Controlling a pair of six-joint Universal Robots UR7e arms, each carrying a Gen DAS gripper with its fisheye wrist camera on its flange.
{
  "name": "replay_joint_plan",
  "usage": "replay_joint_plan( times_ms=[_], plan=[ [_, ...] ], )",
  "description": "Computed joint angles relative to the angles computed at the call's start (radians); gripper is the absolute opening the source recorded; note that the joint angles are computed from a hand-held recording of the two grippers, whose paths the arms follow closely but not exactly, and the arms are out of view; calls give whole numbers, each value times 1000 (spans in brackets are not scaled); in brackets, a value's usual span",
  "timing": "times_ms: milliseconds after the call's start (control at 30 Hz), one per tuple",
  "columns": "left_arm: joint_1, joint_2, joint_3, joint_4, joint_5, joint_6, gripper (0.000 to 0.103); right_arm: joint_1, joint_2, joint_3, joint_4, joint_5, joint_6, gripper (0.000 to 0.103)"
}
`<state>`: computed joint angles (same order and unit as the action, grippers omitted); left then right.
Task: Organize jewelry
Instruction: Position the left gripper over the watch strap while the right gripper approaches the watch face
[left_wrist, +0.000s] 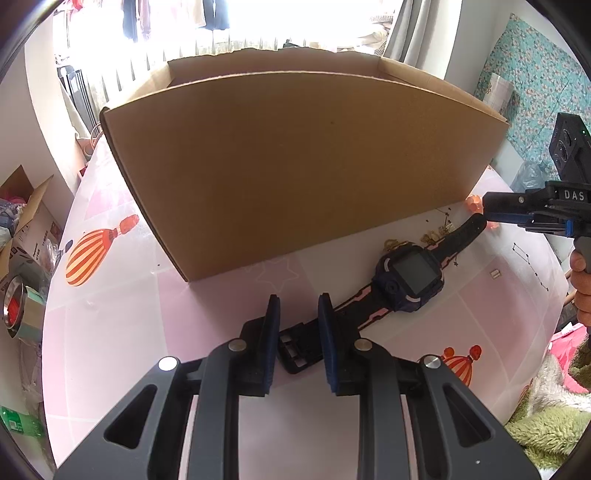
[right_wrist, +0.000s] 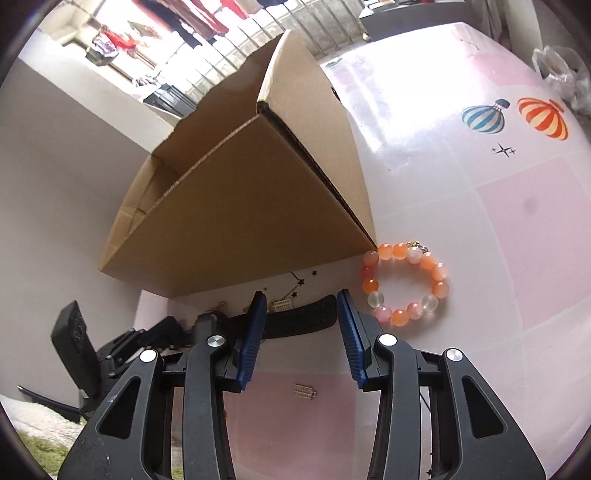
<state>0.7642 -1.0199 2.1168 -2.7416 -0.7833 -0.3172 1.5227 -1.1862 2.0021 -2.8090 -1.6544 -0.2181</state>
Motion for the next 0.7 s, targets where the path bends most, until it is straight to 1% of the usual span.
replay_joint_plan(
  times_ms=[33, 100, 133, 167, 200, 233, 300, 367, 400, 467, 500, 600, 700],
  plan=[
    [0, 0, 0, 0, 1, 1, 21, -15, -9, 3, 8, 40, 3, 39],
    [-1, 1, -1, 0, 2, 1, 21, -40, -20, 6, 20, 106, 12, 33],
    [-1, 2, 0, -1, 3, 1, 21, -41, -11, -12, 34, 135, 31, 31],
    [-1, 2, 0, -1, 3, 1, 21, -54, -10, -6, 33, 176, 41, 26],
    [-1, 2, 0, -1, 3, 1, 21, -64, -7, -4, 36, 202, 50, 21],
    [-2, 3, -1, 2, 5, -1, 21, -66, -6, -6, 39, 195, 51, 18],
    [-4, 3, -1, 4, 8, -3, 21, -51, -1, -6, 15, 133, 40, 17],
    [-5, 4, -2, 6, 10, -6, 21, -39, 1, -3, -11, 94, 22, 17],
    [-5, 5, -3, 8, 10, -6, 21, -27, 5, -2, -29, 55, 9, 17],
    [-6, 6, -3, 7, 12, -6, 21, 7, 26, -5, -68, -57, -18, 17],
    [-6, 6, -3, 7, 13, -6, 21, 7, 29, -6, -62, -73, -25, 18],
    [-6, 6, -4, 8, 14, -6, 21, -16, 29, 0, -17, 16, 1, 16],
    [-9, 10, -7, 17, 22, -10, 21, 8, 47, 13, -65, -20, -26, 16]
  ],
)
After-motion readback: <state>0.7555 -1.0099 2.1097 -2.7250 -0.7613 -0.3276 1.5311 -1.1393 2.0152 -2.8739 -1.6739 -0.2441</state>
